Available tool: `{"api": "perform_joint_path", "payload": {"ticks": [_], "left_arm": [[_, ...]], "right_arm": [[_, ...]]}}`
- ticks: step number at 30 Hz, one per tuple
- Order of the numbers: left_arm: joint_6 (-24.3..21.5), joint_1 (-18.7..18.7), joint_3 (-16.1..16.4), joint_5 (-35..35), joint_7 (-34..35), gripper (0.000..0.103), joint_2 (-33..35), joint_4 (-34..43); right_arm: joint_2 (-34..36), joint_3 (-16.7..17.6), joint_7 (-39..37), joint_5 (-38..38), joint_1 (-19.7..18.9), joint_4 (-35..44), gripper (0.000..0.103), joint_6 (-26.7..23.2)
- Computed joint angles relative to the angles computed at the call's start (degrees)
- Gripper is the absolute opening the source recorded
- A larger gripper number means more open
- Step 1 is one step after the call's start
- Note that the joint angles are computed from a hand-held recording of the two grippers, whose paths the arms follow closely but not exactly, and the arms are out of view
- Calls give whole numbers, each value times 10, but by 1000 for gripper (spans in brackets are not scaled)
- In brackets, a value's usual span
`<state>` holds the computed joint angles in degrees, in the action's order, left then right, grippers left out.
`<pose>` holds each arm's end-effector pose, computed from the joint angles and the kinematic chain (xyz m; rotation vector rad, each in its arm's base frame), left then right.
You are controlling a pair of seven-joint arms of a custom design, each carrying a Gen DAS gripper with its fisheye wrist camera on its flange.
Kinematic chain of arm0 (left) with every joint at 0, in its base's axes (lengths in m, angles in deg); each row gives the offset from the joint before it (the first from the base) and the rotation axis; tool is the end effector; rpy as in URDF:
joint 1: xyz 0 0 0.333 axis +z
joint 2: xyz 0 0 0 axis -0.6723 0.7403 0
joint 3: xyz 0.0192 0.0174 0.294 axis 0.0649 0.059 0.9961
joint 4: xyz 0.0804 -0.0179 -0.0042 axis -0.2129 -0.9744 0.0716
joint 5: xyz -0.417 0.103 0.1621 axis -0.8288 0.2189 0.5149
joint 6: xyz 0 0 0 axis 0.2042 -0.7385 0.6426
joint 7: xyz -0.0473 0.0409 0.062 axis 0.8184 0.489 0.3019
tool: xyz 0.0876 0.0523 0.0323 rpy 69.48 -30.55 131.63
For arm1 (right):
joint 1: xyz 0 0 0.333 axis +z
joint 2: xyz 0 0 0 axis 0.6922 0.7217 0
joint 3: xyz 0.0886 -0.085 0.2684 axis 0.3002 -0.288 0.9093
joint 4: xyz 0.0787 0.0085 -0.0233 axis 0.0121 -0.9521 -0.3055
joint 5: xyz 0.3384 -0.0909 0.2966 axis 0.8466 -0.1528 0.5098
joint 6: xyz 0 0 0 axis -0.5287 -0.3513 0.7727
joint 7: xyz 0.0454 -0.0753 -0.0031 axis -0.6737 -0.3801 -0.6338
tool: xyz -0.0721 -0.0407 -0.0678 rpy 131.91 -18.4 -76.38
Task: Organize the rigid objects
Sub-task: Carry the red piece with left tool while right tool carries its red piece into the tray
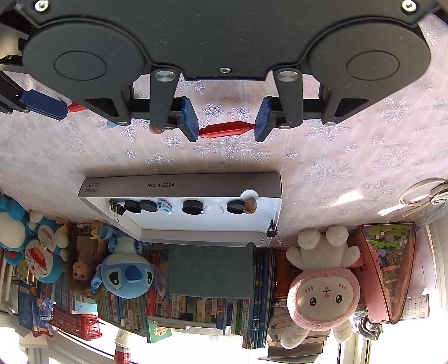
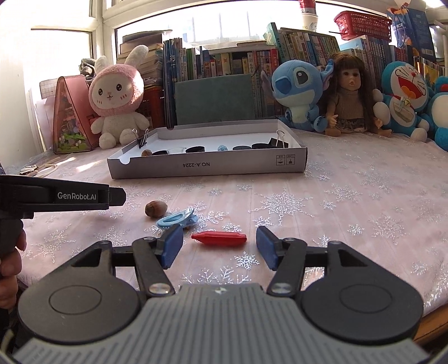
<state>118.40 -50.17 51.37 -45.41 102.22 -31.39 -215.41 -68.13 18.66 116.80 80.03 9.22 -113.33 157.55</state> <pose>0.4814 -0.0927 0.4409 -1.5552 1.7515 -0.9853 0.4311 0.2515 0.3892 -1.4671 1.5300 -0.8830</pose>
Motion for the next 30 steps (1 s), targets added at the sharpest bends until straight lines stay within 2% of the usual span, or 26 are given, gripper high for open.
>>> {"api": "perform_joint_path", "payload": {"ticks": [3,8,10,16,20,24,30], "left_arm": [[-1,-2,1,0,0,42,1,0],[0,-20,14,-5,2,42,3,1],[0,-29,21,-6,5,42,3,1],[5,-46,40,-7,22,42,6,8],[8,-58,55,-9,36,42,16,26],[1,-115,115,-24,66,42,37,64],[-18,-160,156,-66,124,42,82,136]], "right_arm": [[-22,25,24,11,-16,6,70,-11],[-64,62,77,3,-41,17,50,-29],[-71,67,91,-9,-47,19,49,-25],[-61,53,91,-30,-51,18,49,-3],[-65,47,81,-26,-67,23,49,6],[-32,31,49,-27,-90,41,50,22],[57,7,-26,-23,-124,92,50,26]]}}
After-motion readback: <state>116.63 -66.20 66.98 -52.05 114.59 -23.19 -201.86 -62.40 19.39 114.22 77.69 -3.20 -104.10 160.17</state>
